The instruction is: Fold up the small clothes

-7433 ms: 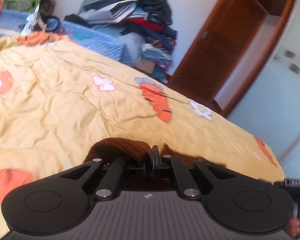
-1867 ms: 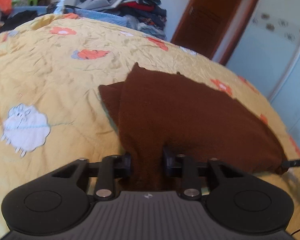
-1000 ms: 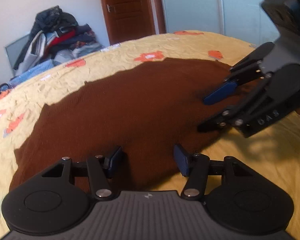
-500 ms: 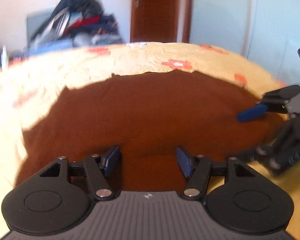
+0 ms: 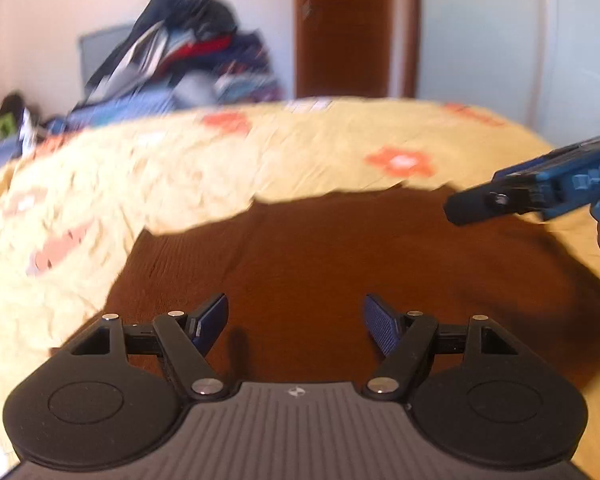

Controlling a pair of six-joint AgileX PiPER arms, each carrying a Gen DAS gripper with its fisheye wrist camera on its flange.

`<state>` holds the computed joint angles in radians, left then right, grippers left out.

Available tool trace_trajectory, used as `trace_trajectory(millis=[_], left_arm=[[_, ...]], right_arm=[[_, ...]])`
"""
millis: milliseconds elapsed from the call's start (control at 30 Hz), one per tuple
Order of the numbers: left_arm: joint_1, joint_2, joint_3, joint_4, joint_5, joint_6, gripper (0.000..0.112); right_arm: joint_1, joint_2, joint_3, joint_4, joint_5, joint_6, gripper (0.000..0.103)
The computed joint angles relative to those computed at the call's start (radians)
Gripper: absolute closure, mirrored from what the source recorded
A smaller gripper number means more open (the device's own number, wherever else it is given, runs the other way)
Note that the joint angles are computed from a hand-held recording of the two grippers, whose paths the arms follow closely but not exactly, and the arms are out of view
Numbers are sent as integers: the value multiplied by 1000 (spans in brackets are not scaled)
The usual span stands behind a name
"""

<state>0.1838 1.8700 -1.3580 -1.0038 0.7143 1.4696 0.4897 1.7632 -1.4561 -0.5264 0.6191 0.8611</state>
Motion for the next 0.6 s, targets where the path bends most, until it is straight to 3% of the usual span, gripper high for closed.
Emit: trace_trajectory(millis=[67,100,200,300,367,467,533,600], left_arm=[[-23,45,-25,53,-64,-69,38],[-4,67,-37,22,-46,-43,33],[69,108,-39,-103,21,113,30],[88,140,-77,-115,67,118,29],[73,133,-66,-117,39,120,28],[73,122,-51,-123,33,133,28],[77,122,-51,-126,42,130,28],[75,119,-45,-132,36,137,28]], right_arm=[[-29,105,-89,22,70,-33,0],[-30,131,-74,-4,82,-3,0],[25,45,175,-257,-51,246,0],[56,-37,306,-385,-93,427,0],[33,-43,296,-331,-111,358,0],[-15,8,125,-74,-21,135,0],[-38,40,54,-55,-35,128,0],[-19,103,-42,-103,35,105,0]])
